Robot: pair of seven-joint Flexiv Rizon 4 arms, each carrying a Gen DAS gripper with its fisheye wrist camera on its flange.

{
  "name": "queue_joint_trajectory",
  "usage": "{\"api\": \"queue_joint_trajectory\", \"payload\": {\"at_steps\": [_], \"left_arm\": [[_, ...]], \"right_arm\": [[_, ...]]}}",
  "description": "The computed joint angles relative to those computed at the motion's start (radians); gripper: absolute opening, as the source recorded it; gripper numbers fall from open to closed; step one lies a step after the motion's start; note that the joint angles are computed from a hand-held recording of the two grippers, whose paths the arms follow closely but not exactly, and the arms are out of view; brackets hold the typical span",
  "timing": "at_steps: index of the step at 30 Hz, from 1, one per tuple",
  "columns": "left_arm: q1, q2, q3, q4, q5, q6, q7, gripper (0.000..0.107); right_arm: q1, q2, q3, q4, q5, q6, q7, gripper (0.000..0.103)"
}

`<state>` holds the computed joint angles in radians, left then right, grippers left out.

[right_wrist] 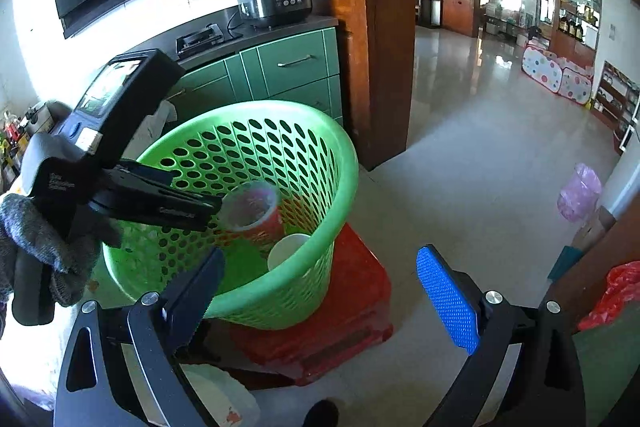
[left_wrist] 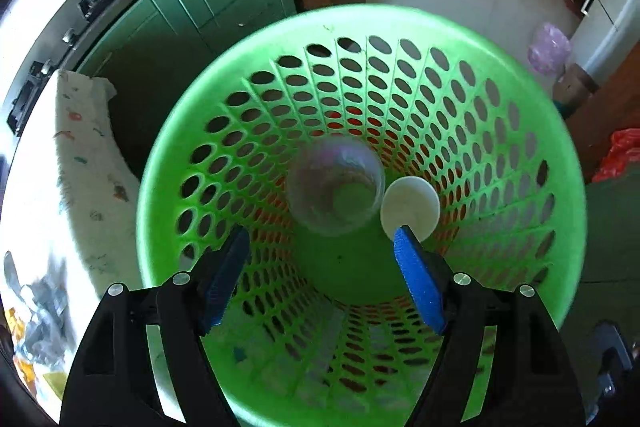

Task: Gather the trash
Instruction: 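Carry the red cup over the green basket and release it with the left tool, then grasp the clear plastic cup with the right tool while the left tool reaches the orange wrapper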

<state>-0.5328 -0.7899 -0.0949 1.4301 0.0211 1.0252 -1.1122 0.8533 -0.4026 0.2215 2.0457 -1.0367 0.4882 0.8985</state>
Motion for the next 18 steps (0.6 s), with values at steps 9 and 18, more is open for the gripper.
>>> {"api": "queue_joint_trajectory", "payload": {"at_steps": [9,18], "left_arm": [[0.16,0.21,-0.103,0.292,-0.128,0.178,0.102,0.074],[0.419,0.42,-0.284,0.633,-0.389,0.428,0.354,0.074]], "right_arm": [[0.059,-0.018,0.007,-0.084,0.01,-0.079,-0.015,0.093],[0.096,-0.09,-0.027,-0.22,-0.067,-0.026,-0.107,0.093]]}}
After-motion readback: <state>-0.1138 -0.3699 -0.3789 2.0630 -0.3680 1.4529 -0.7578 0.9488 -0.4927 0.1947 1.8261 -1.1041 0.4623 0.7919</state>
